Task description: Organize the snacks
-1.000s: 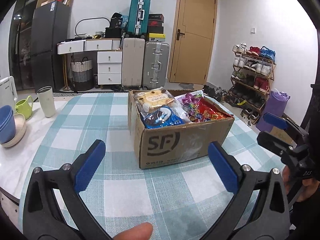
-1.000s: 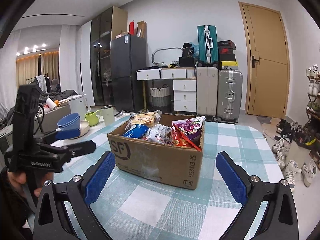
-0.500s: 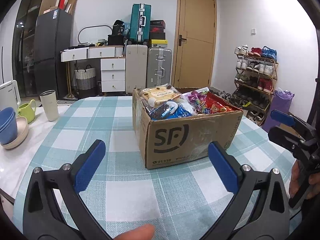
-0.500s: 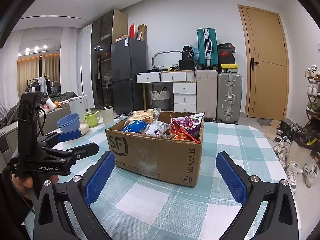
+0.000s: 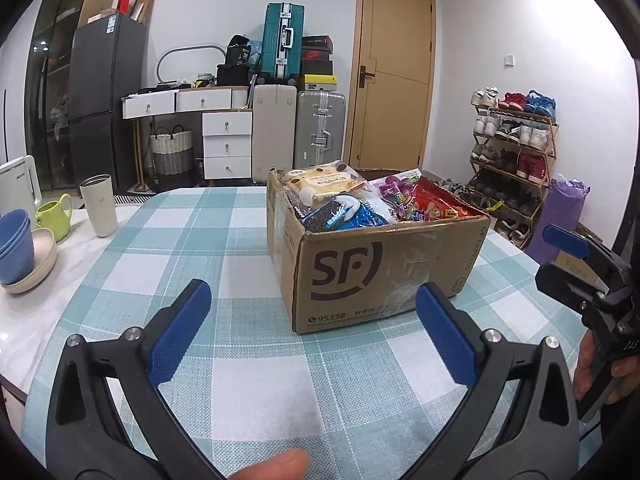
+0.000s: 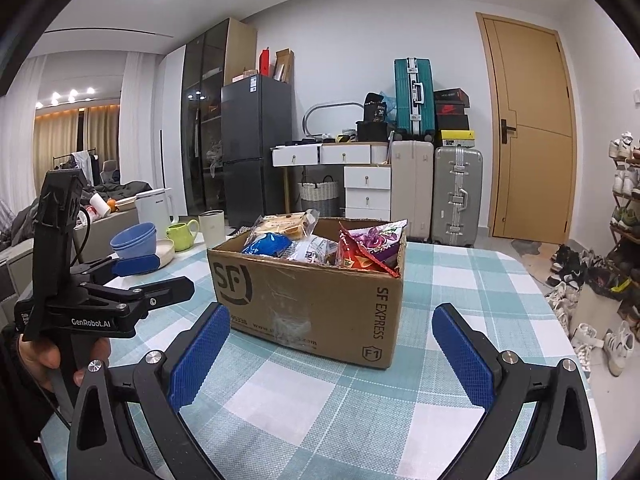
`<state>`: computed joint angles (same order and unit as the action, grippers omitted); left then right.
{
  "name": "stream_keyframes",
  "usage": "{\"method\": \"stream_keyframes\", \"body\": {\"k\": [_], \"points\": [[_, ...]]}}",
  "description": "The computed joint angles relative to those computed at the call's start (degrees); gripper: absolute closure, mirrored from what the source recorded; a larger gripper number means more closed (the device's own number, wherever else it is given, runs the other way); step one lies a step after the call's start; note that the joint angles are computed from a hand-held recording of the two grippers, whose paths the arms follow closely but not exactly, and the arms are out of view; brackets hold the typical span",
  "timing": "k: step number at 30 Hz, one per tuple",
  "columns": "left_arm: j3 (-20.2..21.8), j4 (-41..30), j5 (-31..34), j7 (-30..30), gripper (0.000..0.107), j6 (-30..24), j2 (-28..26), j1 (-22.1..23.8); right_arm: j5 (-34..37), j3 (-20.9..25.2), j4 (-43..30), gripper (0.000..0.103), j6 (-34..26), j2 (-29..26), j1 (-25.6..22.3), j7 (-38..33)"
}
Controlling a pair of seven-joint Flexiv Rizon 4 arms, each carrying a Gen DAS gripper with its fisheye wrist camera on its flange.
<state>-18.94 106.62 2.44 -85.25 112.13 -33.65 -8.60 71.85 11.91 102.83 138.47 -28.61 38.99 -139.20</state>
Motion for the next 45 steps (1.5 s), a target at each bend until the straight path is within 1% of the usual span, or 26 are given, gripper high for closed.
{"method": "stream_keyframes", "body": {"k": [15, 45], "points": [[0.22, -0.14, 0.08, -0.20, 0.005, 0.13, -0.21, -0.23, -0.92, -0.28, 0.95, 0.000, -0.48, -0.02, 0.14, 2.56], [0.18, -0.15, 0.20, -0.29, 0.005, 0.17, -0.29, -0.15, -0.71, -0.60, 1.11, 0.000, -0.74, 0.25, 0.36, 2.52]]}}
